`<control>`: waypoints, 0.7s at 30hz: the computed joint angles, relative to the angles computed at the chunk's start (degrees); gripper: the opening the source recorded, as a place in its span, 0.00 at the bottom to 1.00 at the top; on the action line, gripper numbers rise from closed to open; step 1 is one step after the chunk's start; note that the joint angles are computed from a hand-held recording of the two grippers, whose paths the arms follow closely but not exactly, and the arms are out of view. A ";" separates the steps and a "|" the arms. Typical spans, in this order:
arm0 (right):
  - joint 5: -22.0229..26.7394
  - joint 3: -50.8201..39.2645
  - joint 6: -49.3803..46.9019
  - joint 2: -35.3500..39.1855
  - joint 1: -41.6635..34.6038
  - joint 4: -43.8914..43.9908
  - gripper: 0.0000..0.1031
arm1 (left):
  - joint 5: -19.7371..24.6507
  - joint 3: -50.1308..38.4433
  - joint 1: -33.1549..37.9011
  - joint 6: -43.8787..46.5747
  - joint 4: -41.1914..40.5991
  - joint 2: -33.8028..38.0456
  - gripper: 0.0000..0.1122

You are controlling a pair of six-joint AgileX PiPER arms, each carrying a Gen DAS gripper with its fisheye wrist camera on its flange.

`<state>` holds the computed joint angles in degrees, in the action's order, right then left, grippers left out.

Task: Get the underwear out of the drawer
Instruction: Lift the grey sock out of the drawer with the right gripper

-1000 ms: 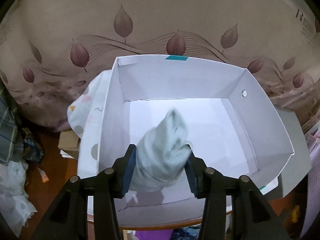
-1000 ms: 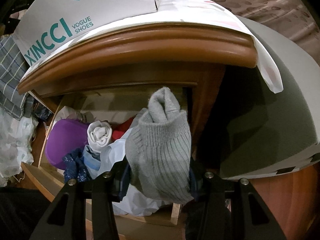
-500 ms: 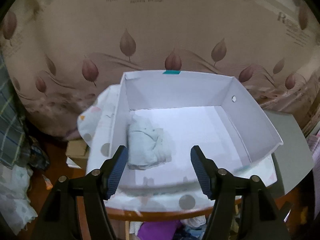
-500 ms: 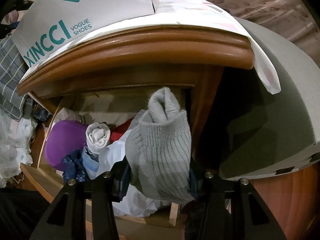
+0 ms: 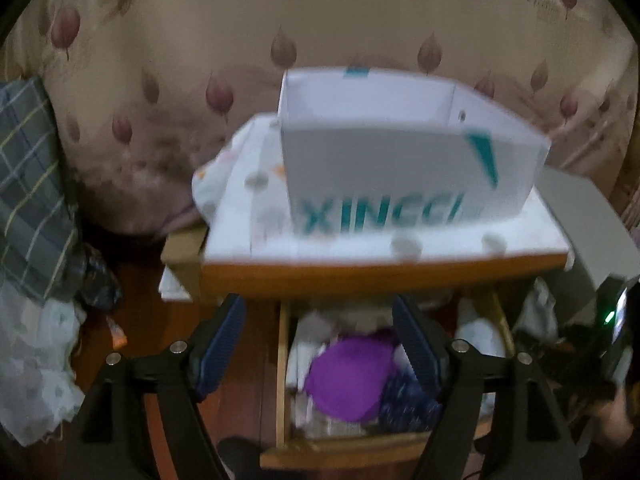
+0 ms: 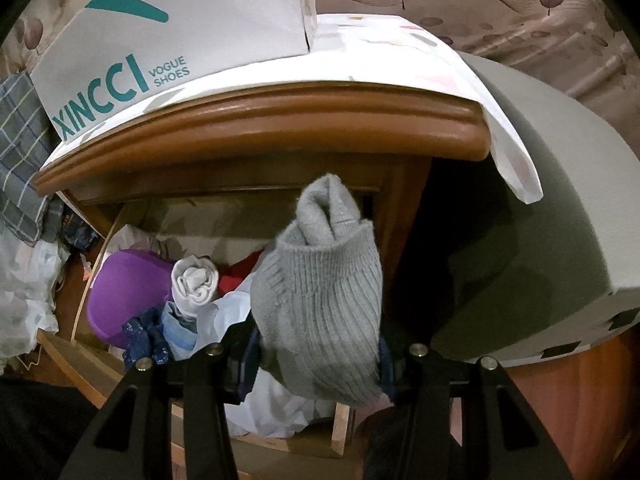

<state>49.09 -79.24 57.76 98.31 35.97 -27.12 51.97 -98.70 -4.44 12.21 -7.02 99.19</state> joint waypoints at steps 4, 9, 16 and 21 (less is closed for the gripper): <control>0.49 -0.02 0.37 -0.13 1.13 -1.37 0.46 | -4.66 8.56 0.14 -2.84 0.16 -0.71 0.65; -0.31 0.06 1.58 -1.32 2.87 -4.30 0.46 | -11.99 15.76 0.07 -9.17 3.14 -0.54 0.65; 2.76 -2.31 -0.09 -2.09 2.88 -2.44 0.46 | -17.28 19.97 -0.24 -14.09 10.66 -1.06 0.69; 7.71 -5.85 -1.36 -3.19 2.91 -2.53 0.46 | -18.03 19.83 -0.39 -13.51 10.42 -0.93 0.70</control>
